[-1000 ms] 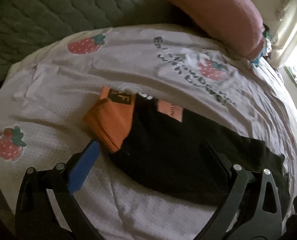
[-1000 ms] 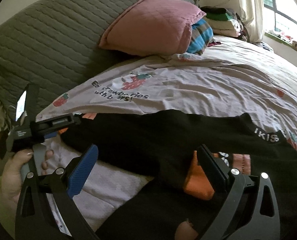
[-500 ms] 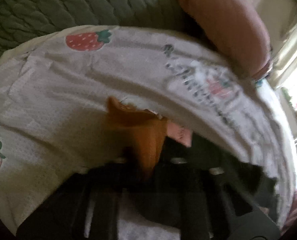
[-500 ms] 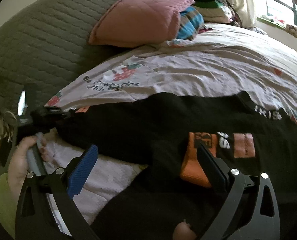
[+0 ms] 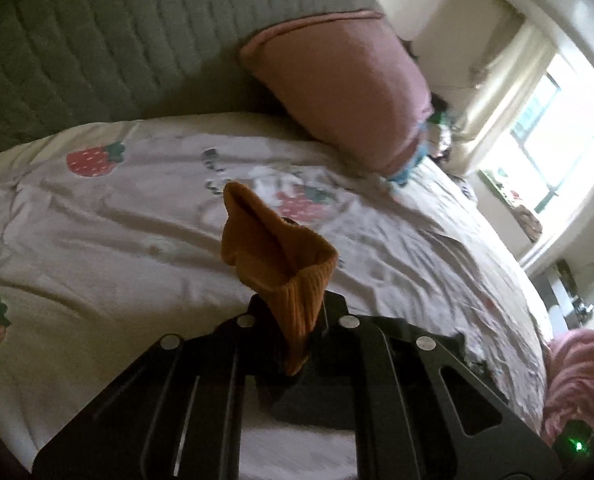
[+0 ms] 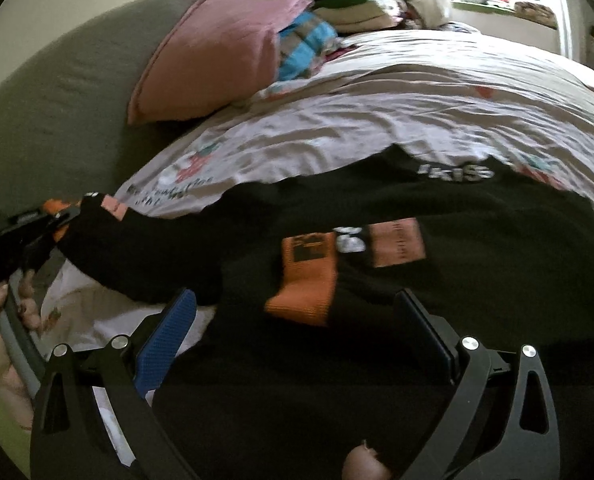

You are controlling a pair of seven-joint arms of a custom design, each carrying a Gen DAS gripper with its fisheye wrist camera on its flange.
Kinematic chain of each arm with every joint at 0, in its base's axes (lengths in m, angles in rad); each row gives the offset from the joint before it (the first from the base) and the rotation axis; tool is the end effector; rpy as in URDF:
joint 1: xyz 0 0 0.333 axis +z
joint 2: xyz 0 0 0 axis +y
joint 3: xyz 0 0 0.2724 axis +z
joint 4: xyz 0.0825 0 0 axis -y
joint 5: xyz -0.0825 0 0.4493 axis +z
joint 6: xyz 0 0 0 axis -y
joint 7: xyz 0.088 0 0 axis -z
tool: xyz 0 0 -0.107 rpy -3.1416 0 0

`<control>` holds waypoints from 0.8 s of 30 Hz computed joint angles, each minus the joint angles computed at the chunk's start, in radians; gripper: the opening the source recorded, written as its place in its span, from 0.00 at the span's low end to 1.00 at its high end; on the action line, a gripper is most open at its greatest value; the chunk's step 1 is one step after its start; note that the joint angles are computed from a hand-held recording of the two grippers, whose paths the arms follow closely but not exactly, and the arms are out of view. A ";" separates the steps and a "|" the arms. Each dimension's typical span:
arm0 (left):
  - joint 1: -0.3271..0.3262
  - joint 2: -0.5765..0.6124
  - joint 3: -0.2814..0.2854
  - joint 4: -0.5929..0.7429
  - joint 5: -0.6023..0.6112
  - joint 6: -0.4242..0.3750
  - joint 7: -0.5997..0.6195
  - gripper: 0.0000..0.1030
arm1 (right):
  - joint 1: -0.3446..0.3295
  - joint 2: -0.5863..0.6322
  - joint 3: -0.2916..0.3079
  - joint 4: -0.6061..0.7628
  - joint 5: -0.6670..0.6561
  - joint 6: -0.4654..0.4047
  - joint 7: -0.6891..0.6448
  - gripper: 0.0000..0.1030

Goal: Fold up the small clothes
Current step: 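Grasp the orange cuff with the left tool and lift it, then carry the sleeve across the shirt body and release the cuff with the left tool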

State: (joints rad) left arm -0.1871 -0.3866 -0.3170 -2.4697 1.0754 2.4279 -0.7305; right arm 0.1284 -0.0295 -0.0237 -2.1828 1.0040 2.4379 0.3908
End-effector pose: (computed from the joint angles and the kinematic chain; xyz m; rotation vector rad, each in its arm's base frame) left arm 0.4650 -0.2474 0.3895 -2.2825 0.6133 -0.9349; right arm 0.6065 0.0655 0.3523 -2.0768 1.1223 -0.0817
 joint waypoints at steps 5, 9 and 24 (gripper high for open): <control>-0.010 0.054 -0.009 0.067 0.023 0.018 0.044 0.03 | -0.043 -0.003 -0.037 0.022 0.032 -0.024 0.004 0.96; -0.023 0.113 -0.008 0.139 0.037 0.029 0.087 0.03 | -0.085 0.021 -0.056 0.057 0.050 -0.043 0.018 0.96; -0.092 0.355 0.013 0.431 0.137 0.099 0.171 0.03 | -0.239 0.104 -0.075 0.159 0.124 -0.091 0.053 0.96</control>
State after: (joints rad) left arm -0.2796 -0.0319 -0.3037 -2.0392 1.2127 2.5268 -0.5591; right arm -0.1107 0.0743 -0.0990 -2.0237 1.1280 2.3472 0.4443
